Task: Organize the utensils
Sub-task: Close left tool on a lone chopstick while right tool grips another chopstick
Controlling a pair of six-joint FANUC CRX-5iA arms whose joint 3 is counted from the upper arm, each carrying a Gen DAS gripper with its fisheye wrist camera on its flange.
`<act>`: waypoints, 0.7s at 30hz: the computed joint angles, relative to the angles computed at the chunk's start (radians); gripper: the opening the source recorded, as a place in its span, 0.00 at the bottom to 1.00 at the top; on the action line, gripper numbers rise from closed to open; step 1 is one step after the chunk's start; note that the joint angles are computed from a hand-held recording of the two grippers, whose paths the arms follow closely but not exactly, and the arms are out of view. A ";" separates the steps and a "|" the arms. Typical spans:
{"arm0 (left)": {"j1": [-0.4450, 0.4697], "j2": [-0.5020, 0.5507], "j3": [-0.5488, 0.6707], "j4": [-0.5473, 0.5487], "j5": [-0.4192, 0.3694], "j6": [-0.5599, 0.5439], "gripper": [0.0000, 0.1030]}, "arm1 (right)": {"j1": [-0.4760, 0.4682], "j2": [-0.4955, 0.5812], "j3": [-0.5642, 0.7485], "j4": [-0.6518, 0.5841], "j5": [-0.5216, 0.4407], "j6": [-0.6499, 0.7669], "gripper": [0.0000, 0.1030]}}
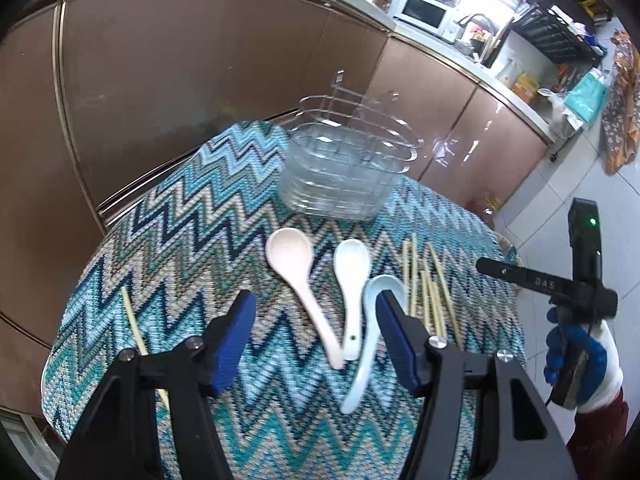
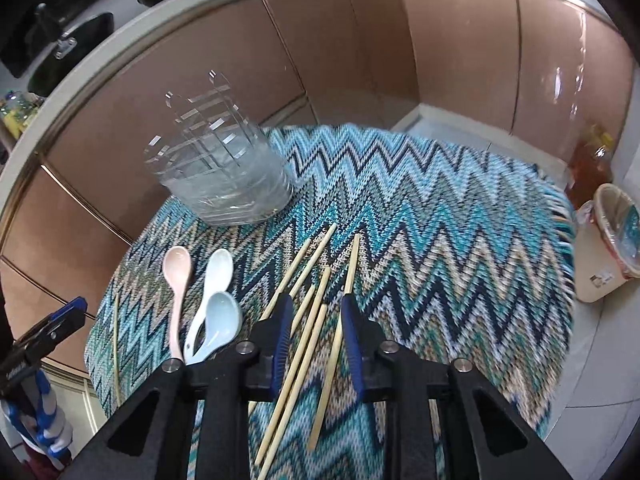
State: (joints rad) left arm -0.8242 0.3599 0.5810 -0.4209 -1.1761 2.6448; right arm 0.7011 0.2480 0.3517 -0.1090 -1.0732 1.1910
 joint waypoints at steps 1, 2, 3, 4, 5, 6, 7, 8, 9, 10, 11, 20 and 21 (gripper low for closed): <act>0.005 -0.007 -0.013 0.000 -0.005 0.008 0.58 | -0.008 0.025 0.028 -0.013 -0.021 0.008 0.19; 0.009 -0.013 -0.024 -0.001 -0.007 0.012 0.58 | -0.016 0.043 0.050 -0.023 -0.038 0.015 0.18; 0.013 -0.020 -0.036 -0.002 -0.012 0.019 0.58 | -0.021 0.063 0.072 -0.030 -0.055 0.019 0.18; 0.019 -0.030 -0.051 -0.001 -0.019 0.028 0.57 | -0.027 0.085 0.096 -0.037 -0.073 0.022 0.17; 0.024 -0.037 -0.063 0.002 -0.024 0.035 0.57 | -0.032 0.100 0.112 -0.044 -0.082 0.028 0.17; 0.028 -0.045 -0.075 0.003 -0.027 0.044 0.57 | -0.037 0.112 0.128 -0.058 -0.090 0.037 0.17; 0.034 -0.053 -0.088 0.008 -0.031 0.052 0.57 | -0.041 0.120 0.140 -0.074 -0.095 0.047 0.17; 0.040 -0.063 -0.104 0.013 -0.034 0.060 0.57 | -0.047 0.131 0.160 -0.100 -0.111 0.063 0.17; 0.046 -0.074 -0.122 0.017 -0.034 0.068 0.56 | -0.047 0.143 0.177 -0.110 -0.126 0.074 0.17; 0.048 -0.082 -0.135 0.019 -0.033 0.075 0.55 | -0.045 0.156 0.194 -0.115 -0.143 0.079 0.17; 0.051 -0.087 -0.145 0.021 -0.036 0.079 0.55 | -0.042 0.173 0.215 -0.114 -0.164 0.081 0.17; 0.072 -0.129 -0.221 0.042 -0.036 0.095 0.49 | -0.032 0.263 0.328 -0.103 -0.267 0.035 0.12; 0.078 -0.134 -0.231 0.054 -0.029 0.094 0.48 | -0.028 0.269 0.334 -0.094 -0.271 0.028 0.12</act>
